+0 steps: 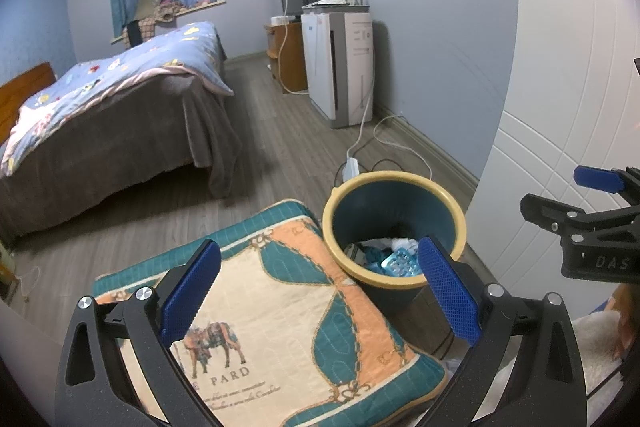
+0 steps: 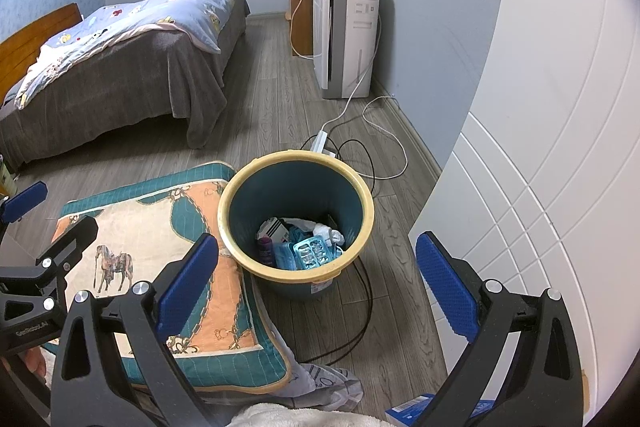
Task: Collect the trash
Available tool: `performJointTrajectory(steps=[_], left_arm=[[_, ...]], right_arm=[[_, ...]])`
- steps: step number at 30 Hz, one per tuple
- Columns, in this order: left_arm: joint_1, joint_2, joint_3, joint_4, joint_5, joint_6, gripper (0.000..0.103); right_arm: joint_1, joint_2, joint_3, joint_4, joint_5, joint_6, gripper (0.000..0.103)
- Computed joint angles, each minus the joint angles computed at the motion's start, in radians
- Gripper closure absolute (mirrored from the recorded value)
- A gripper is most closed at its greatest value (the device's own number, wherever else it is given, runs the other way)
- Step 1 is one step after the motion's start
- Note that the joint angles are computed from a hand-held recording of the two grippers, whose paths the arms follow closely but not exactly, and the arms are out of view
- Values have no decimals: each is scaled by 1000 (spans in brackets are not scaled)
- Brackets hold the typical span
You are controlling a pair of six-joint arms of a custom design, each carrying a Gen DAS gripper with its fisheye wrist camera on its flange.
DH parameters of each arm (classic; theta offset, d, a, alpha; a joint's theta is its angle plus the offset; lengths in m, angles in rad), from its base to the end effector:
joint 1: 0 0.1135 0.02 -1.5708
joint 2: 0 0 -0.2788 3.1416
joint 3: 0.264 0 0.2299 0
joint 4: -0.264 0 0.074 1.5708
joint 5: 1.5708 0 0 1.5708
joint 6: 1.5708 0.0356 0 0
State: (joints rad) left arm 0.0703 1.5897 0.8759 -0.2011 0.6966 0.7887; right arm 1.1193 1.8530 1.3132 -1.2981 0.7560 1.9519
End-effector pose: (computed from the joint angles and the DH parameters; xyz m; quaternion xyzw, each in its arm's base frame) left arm 0.2950 -0.0021 0.2120 0.4157 0.7944 -0.1677 0.4098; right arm 0.1496 0.2525 0.2223 0.3275 0.8623 -0.1365 0.3612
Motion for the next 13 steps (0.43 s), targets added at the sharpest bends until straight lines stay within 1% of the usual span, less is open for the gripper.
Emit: performJointTrajectory(steps=[5,8,10,12,13], left_arm=[[-6,-1,2,6,-21,-13,5],[0,16,38,-31,-34,-31,5],[15,33,77,-59,-24,-53,5],[36,45,137,-76,5,-99,5],[45,48,176,-81,15,-133,5]], right_arm=[[-2,1,-14,16,-6,-4,6],[-4,19,0,-28,-26,26,6],[-30,29,11,-22,-50,-7,6],[-75,28,5,56,-61,-85,6],[-75,28,5,56,-61,-85,6]])
